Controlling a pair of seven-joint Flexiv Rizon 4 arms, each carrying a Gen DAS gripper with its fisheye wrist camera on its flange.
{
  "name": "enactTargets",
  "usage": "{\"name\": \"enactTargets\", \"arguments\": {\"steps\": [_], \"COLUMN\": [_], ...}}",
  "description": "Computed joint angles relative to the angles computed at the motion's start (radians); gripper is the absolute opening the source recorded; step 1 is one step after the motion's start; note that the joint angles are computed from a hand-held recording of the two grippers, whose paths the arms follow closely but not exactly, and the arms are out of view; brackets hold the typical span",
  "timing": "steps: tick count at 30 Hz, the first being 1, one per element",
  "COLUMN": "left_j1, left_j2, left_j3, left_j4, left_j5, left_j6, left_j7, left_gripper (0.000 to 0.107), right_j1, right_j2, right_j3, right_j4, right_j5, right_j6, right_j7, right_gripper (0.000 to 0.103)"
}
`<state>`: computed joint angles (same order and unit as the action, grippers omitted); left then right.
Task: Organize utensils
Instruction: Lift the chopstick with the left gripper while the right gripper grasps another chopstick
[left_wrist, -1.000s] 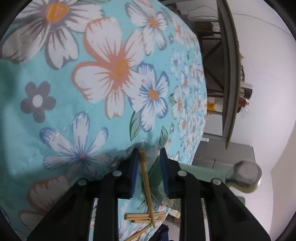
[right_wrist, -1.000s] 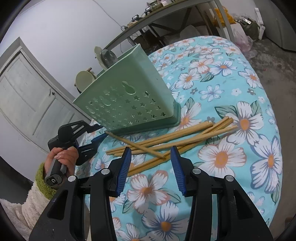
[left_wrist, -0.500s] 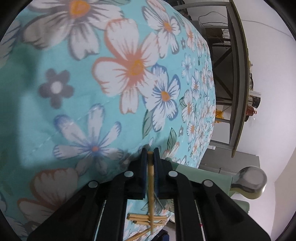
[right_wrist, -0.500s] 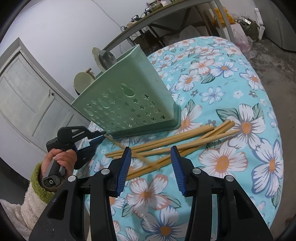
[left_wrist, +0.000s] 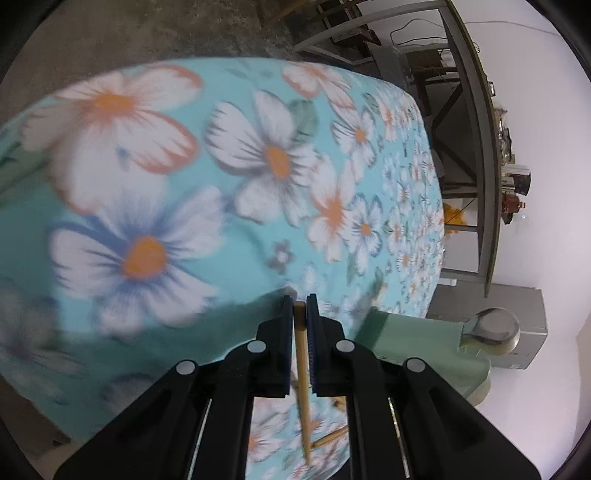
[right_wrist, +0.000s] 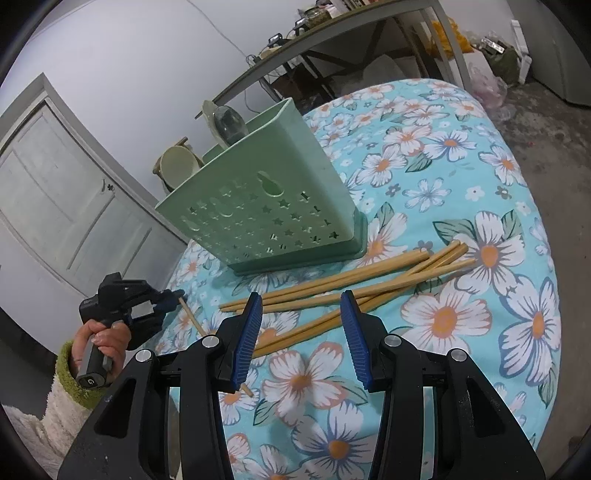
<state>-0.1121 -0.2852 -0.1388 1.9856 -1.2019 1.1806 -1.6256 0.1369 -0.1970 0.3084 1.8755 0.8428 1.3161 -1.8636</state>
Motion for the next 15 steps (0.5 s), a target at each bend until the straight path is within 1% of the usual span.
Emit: {"name": "enactTargets", "arguments": {"steps": [2, 3, 5, 7, 11, 15], "left_j1": [0.002, 0.0, -0.012, -0.024, -0.027, -0.025], "left_j2": [0.011, 0.015, 0.019, 0.017, 0.017, 0.021], "left_j3": [-0.002, -0.007, -0.009, -0.004, 0.007, 0.006], "left_j4": [0.022, 0.033, 0.041, 0.04, 0.034, 0.035], "left_j5": [-0.032, -0.069, -0.116, -0.114, -0.056, -0.036], "left_j6": [0.003, 0.009, 0.026, 0.036, 0.006, -0.017], "left_j7": [0.02, 0.044, 0.079, 0.085, 0.064, 0.057], "left_gripper": [0.007, 0.007, 0.007, 0.008, 0.008, 0.008], "right_j1": [-0.005, -0.003, 0.008, 0.014, 0.029, 0.022], "right_j2": [0.003, 0.005, 0.009, 0.014, 0.021, 0.016], "right_j3": [0.006, 0.006, 0.0, -0.002, -0.01, -0.016], "right_j4": [-0.002, -0.001, 0.005, 0.01, 0.021, 0.013], "right_j5": [0.017, 0.019, 0.006, -0.001, -0.019, 0.006], "right_j6": [-0.016, -0.022, -0.024, -0.034, -0.038, -0.075], "right_j7": [-0.011, -0.012, 0.002, 0.012, 0.035, 0.061], "right_gripper": [0.044, 0.044, 0.044, 0.044, 0.043, 0.044]}}
